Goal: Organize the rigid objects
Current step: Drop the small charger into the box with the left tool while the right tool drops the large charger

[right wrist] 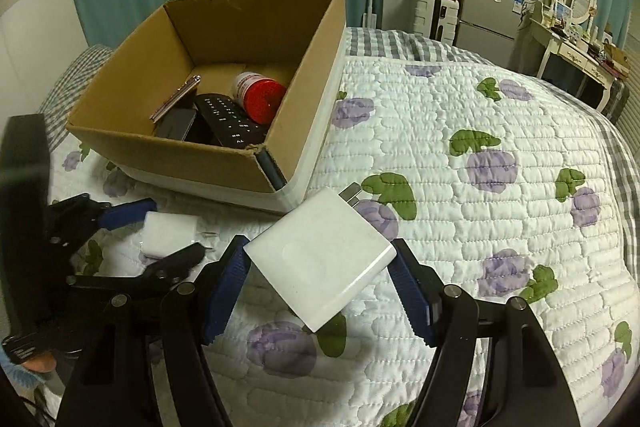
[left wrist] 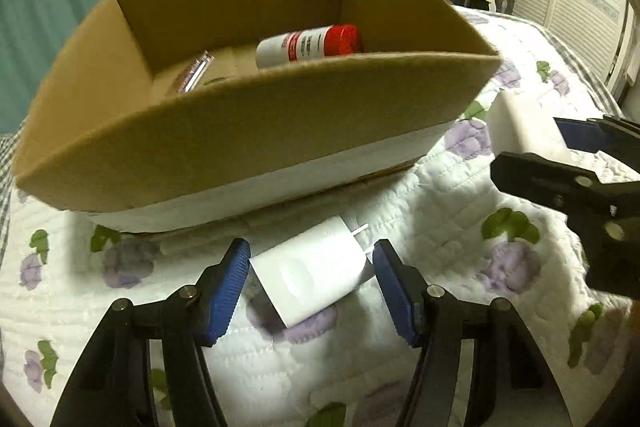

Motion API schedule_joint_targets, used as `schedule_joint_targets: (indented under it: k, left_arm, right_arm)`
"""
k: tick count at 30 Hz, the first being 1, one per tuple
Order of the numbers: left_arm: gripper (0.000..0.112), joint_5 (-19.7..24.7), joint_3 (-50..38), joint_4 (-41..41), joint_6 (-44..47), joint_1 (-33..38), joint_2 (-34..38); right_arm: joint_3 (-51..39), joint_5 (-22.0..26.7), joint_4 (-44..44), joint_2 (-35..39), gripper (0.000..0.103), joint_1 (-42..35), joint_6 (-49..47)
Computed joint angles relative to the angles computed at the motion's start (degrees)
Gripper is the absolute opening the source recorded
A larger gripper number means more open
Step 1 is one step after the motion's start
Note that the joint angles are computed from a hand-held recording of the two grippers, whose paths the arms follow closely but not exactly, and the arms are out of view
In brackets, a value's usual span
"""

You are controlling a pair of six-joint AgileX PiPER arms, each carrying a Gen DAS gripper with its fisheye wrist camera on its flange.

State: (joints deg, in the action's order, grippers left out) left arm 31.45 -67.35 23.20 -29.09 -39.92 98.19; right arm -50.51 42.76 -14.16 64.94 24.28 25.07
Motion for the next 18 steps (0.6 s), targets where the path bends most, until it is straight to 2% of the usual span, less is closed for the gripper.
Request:
schedule_joint_targets:
  k: [8, 14, 18]
  left_arm:
    - [0.064, 0.5, 3.4, -0.9, -0.5, -1.0, -2.9]
    - [0.064, 2.4, 5.7, 0.3, -2.4, -2.6, -11.1]
    - [0.064, 5.6, -1.2, 0.3, -0.4, -2.5, -13.7]
  right_arm:
    - [0.6, 0.9, -2.0, -1.6, 0.070, 2.0, 2.7]
    - [-0.9, 2.6, -2.3, -4.0, 0.070, 2.4, 3.0]
    - [-5.2, 4.4, -2.0, -5.2, 0.070, 2.8, 1.7]
